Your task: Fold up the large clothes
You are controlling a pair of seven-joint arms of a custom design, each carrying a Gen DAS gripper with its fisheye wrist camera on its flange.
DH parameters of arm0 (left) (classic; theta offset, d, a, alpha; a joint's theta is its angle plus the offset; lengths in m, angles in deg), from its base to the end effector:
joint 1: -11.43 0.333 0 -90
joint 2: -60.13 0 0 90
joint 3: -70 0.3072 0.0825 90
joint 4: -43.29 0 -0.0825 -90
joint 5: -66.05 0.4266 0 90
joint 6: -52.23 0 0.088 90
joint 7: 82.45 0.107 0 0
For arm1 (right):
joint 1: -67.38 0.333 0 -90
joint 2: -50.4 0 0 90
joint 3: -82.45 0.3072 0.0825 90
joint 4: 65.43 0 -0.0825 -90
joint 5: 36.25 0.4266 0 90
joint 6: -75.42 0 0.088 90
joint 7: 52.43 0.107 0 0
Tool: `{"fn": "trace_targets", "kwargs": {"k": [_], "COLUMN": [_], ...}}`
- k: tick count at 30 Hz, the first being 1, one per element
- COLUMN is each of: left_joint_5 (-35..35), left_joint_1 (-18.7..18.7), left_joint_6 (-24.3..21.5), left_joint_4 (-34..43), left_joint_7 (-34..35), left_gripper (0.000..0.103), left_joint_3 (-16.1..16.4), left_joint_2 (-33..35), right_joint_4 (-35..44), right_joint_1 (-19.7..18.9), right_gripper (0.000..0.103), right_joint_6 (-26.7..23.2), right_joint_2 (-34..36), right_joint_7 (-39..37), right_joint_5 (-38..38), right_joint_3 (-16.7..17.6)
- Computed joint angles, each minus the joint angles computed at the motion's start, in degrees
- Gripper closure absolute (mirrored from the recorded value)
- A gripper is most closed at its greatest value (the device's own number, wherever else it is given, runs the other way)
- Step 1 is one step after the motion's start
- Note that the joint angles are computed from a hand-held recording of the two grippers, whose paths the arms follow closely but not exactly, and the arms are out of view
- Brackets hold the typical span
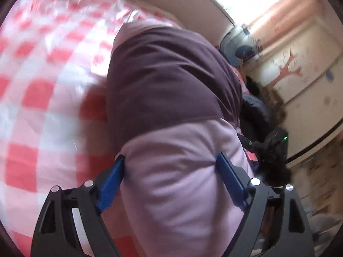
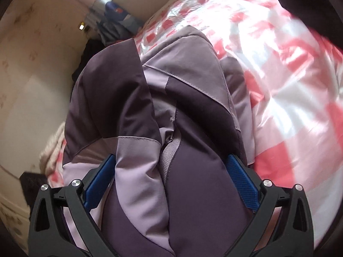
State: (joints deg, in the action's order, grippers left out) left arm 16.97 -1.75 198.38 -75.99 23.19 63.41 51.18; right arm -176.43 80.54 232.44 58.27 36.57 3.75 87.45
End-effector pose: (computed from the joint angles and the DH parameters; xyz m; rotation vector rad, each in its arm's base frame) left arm 0.5624 -0.1943 0.5384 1.9143 -2.0047 1.2954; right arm 0.6432 0.1823 0.4545 -1.4622 1.8403 0.0177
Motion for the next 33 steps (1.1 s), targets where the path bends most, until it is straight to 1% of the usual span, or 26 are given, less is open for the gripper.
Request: {"fn": "trace_targets", "kwargs": {"k": [1, 3, 4, 7, 9, 10, 11, 12, 13, 14, 15, 16, 17, 18, 19, 20, 21, 22, 24, 25, 27, 28, 29, 30, 31, 33], "left_joint_5": [2.0, 6.8, 8.1, 19.8, 27.1, 31.2, 34.8, 38.9, 39.4, 39.3, 38.6, 36.3, 34.3, 32.7, 35.1, 41.5, 44.8, 45.8, 45.7, 46.1, 46.2, 46.0, 44.9, 44.0, 43.8, 46.4], "left_joint_1": [0.3, 1.3, 1.2, 4.0, 6.8, 8.8, 10.8, 13.3, 13.8, 12.8, 10.3, 5.8, 1.8, -0.3, -0.3, 1.6, 3.1, 3.2, 2.9, 2.9, 2.5, 2.3, 1.7, 1.3, 1.2, 2.1], "left_joint_6": [0.2, -0.3, 1.0, -0.1, -1.2, -0.6, 0.6, 3.2, 4.7, 6.5, 8.4, 9.7, 9.1, 7.0, 4.2, 4.6, 5.8, 6.7, 8.0, 8.5, 9.4, 9.9, 10.3, 10.5, 10.2, 9.3], "left_joint_4": [-0.2, -1.3, -3.3, -8.4, -11.0, -11.8, -12.7, -13.8, -14.0, -13.9, -13.3, -12.2, -10.3, -8.4, -6.0, -5.6, -6.0, -6.4, -7.1, -7.4, -8.0, -8.2, -8.1, -7.9, -7.2, -6.1], "left_joint_7": [-0.4, -1.6, -1.5, -6.9, -12.0, -15.8, -20.0, -25.7, -27.3, -27.2, -25.3, -20.6, -15.9, -13.1, -14.3, -18.7, -20.3, -21.1, -22.3, -23.0, -22.9, -22.9, -21.9, -21.3, -20.8, -22.7], "left_gripper": [0.021, 0.022, 0.022, 0.021, 0.022, 0.022, 0.022, 0.022, 0.022, 0.022, 0.022, 0.022, 0.022, 0.022, 0.020, 0.018, 0.016, 0.016, 0.016, 0.016, 0.016, 0.016, 0.016, 0.016, 0.016, 0.011], "left_joint_3": [-0.2, 0.2, 0.2, 0.9, 1.3, 0.7, -0.4, -1.0, -1.0, 0.2, 1.8, 4.6, 6.6, 6.9, 5.5, 2.4, -0.2, -0.7, -0.6, -0.7, -0.3, -0.2, 0.5, 0.7, 0.8, -0.6], "left_joint_2": [-0.7, -3.1, -4.4, -10.7, -14.4, -15.9, -17.1, -18.9, -19.4, -19.3, -18.4, -16.7, -14.3, -11.7, -8.3, -6.8, -6.0, -5.9, -6.2, -6.3, -6.5, -6.6, -6.3, -5.7, -5.0, -3.9], "right_joint_4": [0.0, 0.5, 1.2, 4.9, 8.8, 10.2, 11.3, 11.7, 12.1, 12.0, 11.8, 11.7, 12.4, 13.3, 14.6, 15.5, 15.9, 16.0, 18.4, 21.2, 29.2, 32.7, 34.2, 33.6, 32.0, 32.0], "right_joint_1": [0.5, 1.0, 1.4, 1.6, 2.4, 3.4, 5.6, 6.8, 7.1, 7.2, 7.0, 6.9, 6.8, 7.0, 7.9, 9.6, 11.1, 12.6, 12.6, 13.7, 14.5, 13.4, 10.6, 7.8, 6.6, 8.2], "right_gripper": [0.006, 0.006, 0.006, 0.006, 0.006, 0.006, 0.006, 0.006, 0.006, 0.006, 0.006, 0.006, 0.006, 0.007, 0.007, 0.007, 0.007, 0.007, 0.007, 0.007, 0.007, 0.006, 0.006, 0.006, 0.006, 0.006], "right_joint_6": [1.0, 2.7, 3.8, 6.1, 9.0, 10.1, 11.8, 13.0, 13.4, 12.9, 11.2, 8.6, 3.5, -0.5, -3.8, -5.2, -5.4, -3.5, 0.6, 0.3, -5.3, -7.4, -7.2, -5.8, -3.2, -4.3], "right_joint_2": [0.3, 1.4, 2.4, 6.3, 10.0, 11.2, 12.3, 12.8, 13.3, 13.2, 13.0, 12.7, 12.6, 12.4, 12.2, 11.4, 10.6, 9.5, 10.1, 11.8, 17.9, 21.9, 25.3, 26.6, 26.7, 26.3], "right_joint_7": [0.4, -1.6, -3.4, -13.6, -22.0, -23.6, -21.6, -19.6, -18.4, -16.7, -14.7, -12.8, -9.2, -5.4, -0.3, 5.8, 9.6, 12.5, 12.9, 15.8, 21.2, 22.9, 21.5, 18.6, 17.7, 18.7], "right_joint_5": [1.1, 6.7, 9.9, 23.2, 32.7, 34.3, 32.1, 30.1, 29.4, 28.1, 25.8, 23.1, 17.9, 13.0, 6.7, -1.3, -7.3, -13.6, -17.6, -22.1, -28.2, -29.4, -26.6, -20.2, -17.3, -19.7], "right_joint_3": [0.2, 1.9, 3.1, 7.7, 11.3, 11.8, 11.2, 10.8, 11.0, 10.6, 10.0, 9.2, 7.4, 5.8, 3.8, 1.5, -0.2, -1.9, -1.1, -2.4, -4.1, -3.4, -0.7, 2.4, 3.6, 1.4]}}
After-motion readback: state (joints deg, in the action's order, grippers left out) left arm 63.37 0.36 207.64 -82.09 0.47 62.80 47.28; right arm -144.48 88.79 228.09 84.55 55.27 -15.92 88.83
